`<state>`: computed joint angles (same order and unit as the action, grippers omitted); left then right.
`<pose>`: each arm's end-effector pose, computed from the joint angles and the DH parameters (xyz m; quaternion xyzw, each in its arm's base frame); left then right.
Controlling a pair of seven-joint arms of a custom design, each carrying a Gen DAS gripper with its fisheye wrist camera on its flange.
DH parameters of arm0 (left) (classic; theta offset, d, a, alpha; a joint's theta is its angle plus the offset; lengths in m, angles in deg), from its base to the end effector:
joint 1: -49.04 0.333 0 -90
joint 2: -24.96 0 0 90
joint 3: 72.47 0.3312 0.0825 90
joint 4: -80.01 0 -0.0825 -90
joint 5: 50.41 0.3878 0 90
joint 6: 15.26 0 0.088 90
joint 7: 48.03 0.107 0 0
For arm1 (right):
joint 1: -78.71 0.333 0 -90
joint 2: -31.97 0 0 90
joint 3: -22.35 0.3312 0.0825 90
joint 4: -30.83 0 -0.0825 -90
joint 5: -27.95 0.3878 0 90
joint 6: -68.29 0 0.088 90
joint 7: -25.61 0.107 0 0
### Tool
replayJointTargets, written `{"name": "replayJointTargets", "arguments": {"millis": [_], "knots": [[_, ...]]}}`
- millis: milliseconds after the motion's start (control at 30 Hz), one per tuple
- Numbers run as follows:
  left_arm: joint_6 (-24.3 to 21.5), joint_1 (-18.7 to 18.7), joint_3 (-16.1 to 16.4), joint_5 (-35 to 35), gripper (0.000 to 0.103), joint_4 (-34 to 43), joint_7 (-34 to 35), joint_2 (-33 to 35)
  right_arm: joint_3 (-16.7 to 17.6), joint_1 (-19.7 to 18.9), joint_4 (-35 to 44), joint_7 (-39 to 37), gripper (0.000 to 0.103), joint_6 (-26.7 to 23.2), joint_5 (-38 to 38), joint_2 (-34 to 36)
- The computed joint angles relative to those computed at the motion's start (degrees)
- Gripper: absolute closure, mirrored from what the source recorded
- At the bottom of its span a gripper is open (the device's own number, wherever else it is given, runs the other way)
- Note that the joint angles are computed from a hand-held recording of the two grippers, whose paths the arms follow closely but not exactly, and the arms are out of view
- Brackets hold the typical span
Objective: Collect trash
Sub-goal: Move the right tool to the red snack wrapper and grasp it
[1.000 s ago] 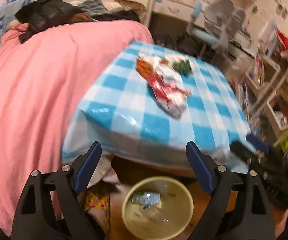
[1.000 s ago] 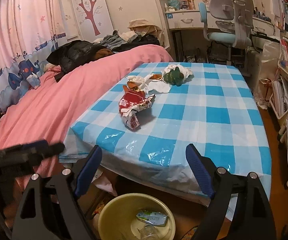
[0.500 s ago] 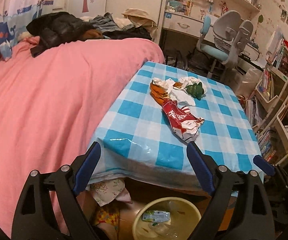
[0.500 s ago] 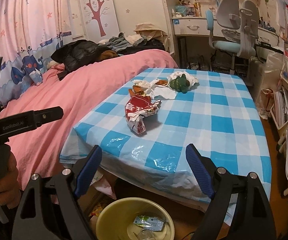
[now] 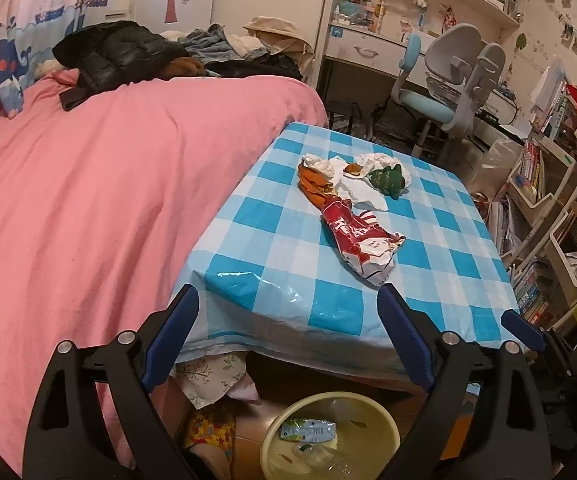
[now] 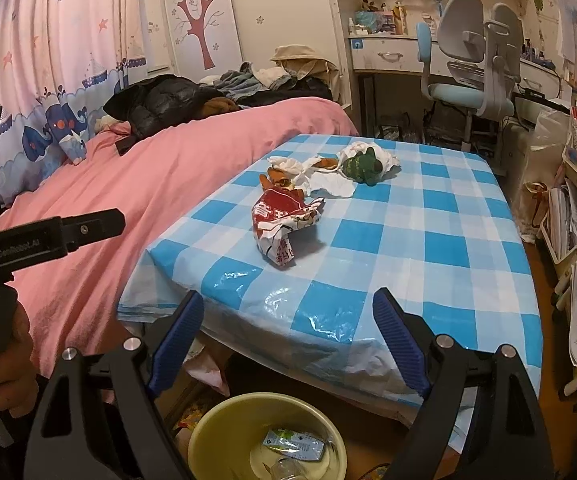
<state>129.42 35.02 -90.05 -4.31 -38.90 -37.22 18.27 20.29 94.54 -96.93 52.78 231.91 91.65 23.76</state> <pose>0.4743 -0.3079 0.5520 -0.7297 0.5490 -0.3041 0.2713 0.5316 0.0795 0.5108 -0.7329 0.5031 -0.1821 0.4202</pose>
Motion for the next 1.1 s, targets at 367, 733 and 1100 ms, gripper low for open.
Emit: {"name": "replayJointTargets", "arguments": {"millis": [367, 733, 1100], "knots": [[-0.9, -0.3, -0.3, 0.1, 0.013, 0.8, 1.5, 0.4, 0.0, 0.1, -0.1, -0.3, 0.019, 0.4, -0.1, 0.0], [-3.9, -1.1, 1.4, 0.1, 0.013, 7.3, 1.3, 5.1, 2.0, 0.3, 0.3, 5.3, 0.016, 5.0, -5.6, 2.4], [-1.9, -0.5, 3.0, -2.8, 0.009, 6.6, 6.0, 3.0, 3.7, 2.7, 0.2, 11.4, 0.016, 13.6, -15.1, 5.3]]}}
